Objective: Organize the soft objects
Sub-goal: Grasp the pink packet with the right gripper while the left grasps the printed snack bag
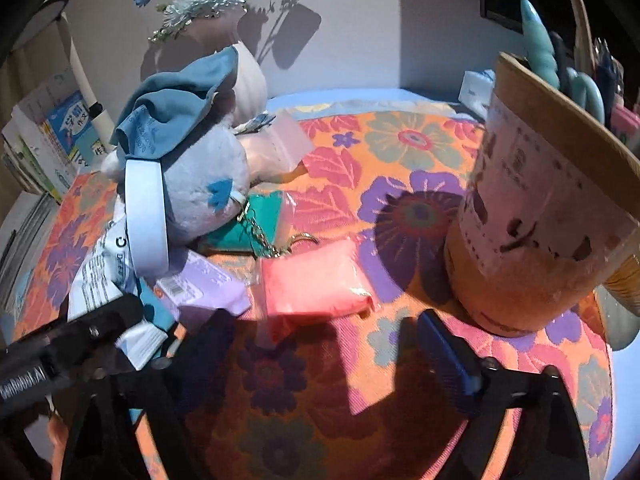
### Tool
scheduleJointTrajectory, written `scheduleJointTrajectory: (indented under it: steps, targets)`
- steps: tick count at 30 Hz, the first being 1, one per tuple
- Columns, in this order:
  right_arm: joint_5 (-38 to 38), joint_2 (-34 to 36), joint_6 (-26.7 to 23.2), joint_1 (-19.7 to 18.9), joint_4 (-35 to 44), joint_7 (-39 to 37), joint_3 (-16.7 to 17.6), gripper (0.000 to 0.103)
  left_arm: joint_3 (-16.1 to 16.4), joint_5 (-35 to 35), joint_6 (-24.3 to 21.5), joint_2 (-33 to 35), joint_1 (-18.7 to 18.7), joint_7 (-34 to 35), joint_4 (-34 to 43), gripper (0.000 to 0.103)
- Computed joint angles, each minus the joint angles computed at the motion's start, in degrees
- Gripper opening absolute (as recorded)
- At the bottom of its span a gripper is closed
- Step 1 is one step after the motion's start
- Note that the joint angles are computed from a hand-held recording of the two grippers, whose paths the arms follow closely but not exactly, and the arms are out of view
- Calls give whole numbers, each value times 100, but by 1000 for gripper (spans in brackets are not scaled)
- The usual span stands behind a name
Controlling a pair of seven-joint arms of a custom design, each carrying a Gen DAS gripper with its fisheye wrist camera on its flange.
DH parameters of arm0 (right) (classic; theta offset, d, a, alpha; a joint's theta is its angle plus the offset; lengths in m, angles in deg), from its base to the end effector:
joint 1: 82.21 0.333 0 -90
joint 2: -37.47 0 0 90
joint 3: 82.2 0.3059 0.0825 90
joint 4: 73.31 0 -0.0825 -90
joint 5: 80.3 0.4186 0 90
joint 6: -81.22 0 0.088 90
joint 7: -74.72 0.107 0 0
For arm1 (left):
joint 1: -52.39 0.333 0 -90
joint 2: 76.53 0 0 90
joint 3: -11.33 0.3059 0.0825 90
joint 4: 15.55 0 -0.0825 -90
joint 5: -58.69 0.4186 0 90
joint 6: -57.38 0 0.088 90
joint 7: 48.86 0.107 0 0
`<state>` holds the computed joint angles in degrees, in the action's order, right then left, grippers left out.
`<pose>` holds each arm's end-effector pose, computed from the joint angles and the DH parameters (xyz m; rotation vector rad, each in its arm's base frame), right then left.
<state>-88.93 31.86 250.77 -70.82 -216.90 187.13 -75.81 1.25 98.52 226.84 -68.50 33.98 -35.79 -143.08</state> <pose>0.4961 0.1695 0.3437 -1.9294 1.8130 -0.4098 0.5057 -0.3221 0.3350 -2.1681 1.7600 -0.8703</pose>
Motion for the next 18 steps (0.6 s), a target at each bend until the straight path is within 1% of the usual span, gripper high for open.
scheduleJointTrajectory:
  steps: [2, 3, 4, 5, 6, 8, 10, 11, 13, 14, 16, 18]
  targets:
    - [-470, 79, -157, -103, 108, 396, 109, 70, 58, 219, 11, -19, -43, -140, -15, 88]
    - [-671, 112, -269, -116, 154, 562, 125, 66, 81, 354, -2, -29, -67, -220, -16, 85]
    - [-839, 109, -315, -118, 159, 712, 114, 60, 98, 515, -46, -66, -94, -300, -25, 81]
    - [-999, 70, -283, -130, 121, 866, 95, 54, 99, 627, -87, -74, -91, -332, -8, 80]
    - [-896, 17, -217, -92, 56, 816, 45, 51, 86, 700, -110, -87, -82, -343, -4, 78]
    - [-505, -123, -145, -29, -116, 584, -51, 50, 47, 737, -79, -107, -38, -300, -20, 75]
    - [-494, -272, -128, -149, -278, 695, -20, 50, 33, 762, 7, -132, 1, -293, -57, 75]
    - [-621, -345, -155, -268, -337, 849, 48, 50, 35, 798, 26, -130, 9, -323, -60, 75]
    - [-1139, -488, -298, -614, -415, 1426, 281, 50, 21, 798, 52, -133, 24, -329, -79, 75]
    - [-1225, -536, -373, -675, -438, 1557, 315, 50, 23, 824, 59, -132, 26, -349, -79, 75]
    - [-1291, -643, -431, -731, -508, 1700, 324, 50, 37, 931, 54, -131, 19, -409, -67, 75]
    - [-896, -724, -268, -545, -609, 1362, 144, 50, 47, 1040, 56, -89, 3, -489, -22, 75]
